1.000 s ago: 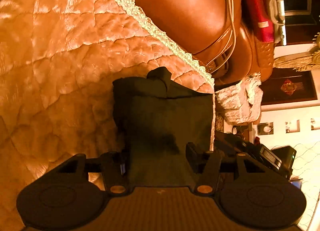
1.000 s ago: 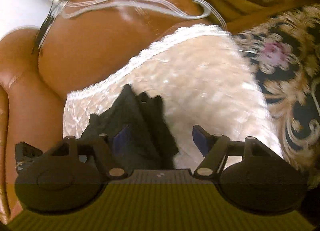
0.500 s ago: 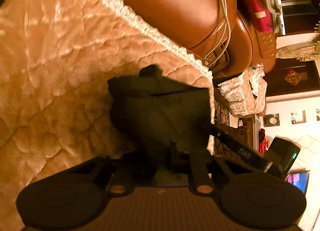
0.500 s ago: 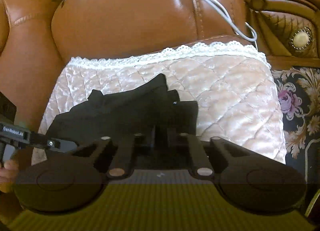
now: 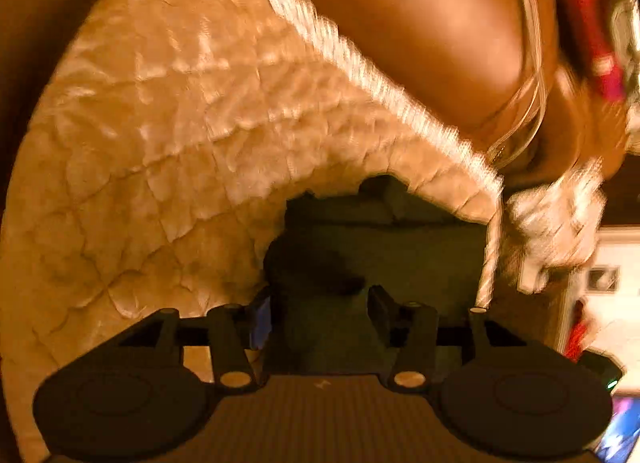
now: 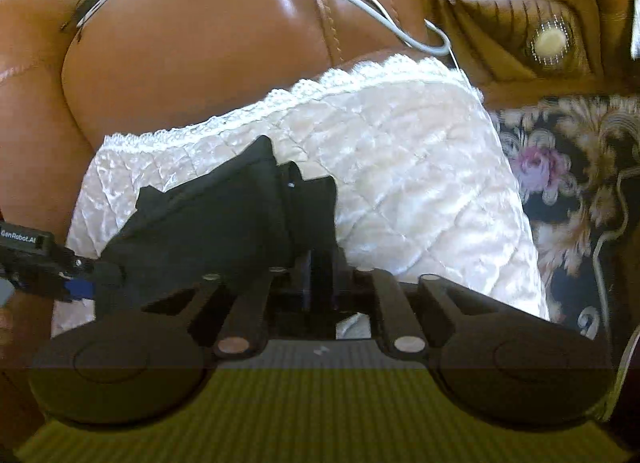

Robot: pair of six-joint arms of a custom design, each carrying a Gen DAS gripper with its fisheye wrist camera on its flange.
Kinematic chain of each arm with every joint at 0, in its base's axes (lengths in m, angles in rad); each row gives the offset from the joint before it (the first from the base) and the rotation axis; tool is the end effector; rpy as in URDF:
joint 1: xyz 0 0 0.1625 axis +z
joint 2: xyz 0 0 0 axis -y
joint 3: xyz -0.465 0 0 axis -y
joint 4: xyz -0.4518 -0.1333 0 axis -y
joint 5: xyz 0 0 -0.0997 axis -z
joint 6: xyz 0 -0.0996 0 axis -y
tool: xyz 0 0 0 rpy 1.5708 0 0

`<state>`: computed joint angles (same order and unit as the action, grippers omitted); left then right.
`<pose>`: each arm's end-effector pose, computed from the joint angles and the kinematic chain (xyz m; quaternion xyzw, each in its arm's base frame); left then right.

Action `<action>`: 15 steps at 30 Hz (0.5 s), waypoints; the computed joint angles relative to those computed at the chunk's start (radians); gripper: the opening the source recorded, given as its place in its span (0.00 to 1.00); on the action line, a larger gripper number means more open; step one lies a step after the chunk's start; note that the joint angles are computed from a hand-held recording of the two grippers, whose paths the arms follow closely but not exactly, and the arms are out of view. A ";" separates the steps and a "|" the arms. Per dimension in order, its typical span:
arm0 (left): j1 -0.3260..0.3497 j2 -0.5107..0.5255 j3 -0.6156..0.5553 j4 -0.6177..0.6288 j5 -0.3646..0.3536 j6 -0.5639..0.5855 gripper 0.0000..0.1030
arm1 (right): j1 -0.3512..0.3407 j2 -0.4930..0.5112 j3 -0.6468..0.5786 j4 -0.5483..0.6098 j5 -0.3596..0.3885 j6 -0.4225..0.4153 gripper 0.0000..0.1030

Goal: Fold clothes
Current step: 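Lower the garment onto the white cushion and open both tools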

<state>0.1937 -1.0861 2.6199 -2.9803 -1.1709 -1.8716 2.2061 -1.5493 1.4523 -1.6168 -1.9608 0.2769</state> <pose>-0.2818 -0.2306 0.0191 -0.2274 0.9515 -0.2012 0.0502 0.4159 -0.4033 0.5942 0.1608 -0.9653 0.1481 0.1426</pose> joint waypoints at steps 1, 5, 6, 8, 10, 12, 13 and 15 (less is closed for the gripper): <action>-0.016 -0.009 0.013 -0.007 0.020 -0.018 0.56 | -0.011 -0.011 0.006 -0.015 0.036 0.000 0.25; 0.003 -0.006 0.008 -0.008 0.025 0.036 0.58 | -0.015 -0.028 0.004 0.000 0.081 -0.033 0.44; 0.020 0.009 -0.001 -0.014 0.023 0.056 0.58 | -0.012 -0.025 0.002 0.018 0.076 -0.040 0.44; 0.054 0.042 -0.016 -0.047 0.026 0.100 0.58 | -0.007 -0.027 0.007 0.030 0.072 -0.048 0.44; 0.078 0.067 -0.040 -0.039 0.030 0.142 0.58 | 0.000 -0.040 0.022 -0.004 0.074 -0.065 0.44; 0.076 0.079 -0.059 -0.018 0.049 0.191 0.56 | 0.000 -0.053 0.025 -0.042 0.101 -0.059 0.44; 0.070 0.082 -0.066 -0.006 0.066 0.211 0.49 | 0.002 -0.055 0.023 -0.052 0.110 -0.060 0.44; 0.067 0.080 -0.075 0.018 0.072 0.210 0.47 | 0.005 -0.051 0.011 -0.043 0.121 -0.065 0.44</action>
<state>0.2611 -1.0056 2.5449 -2.9623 -1.0992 -1.6619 2.2112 -1.6001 1.4631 -1.6601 -1.8398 0.2118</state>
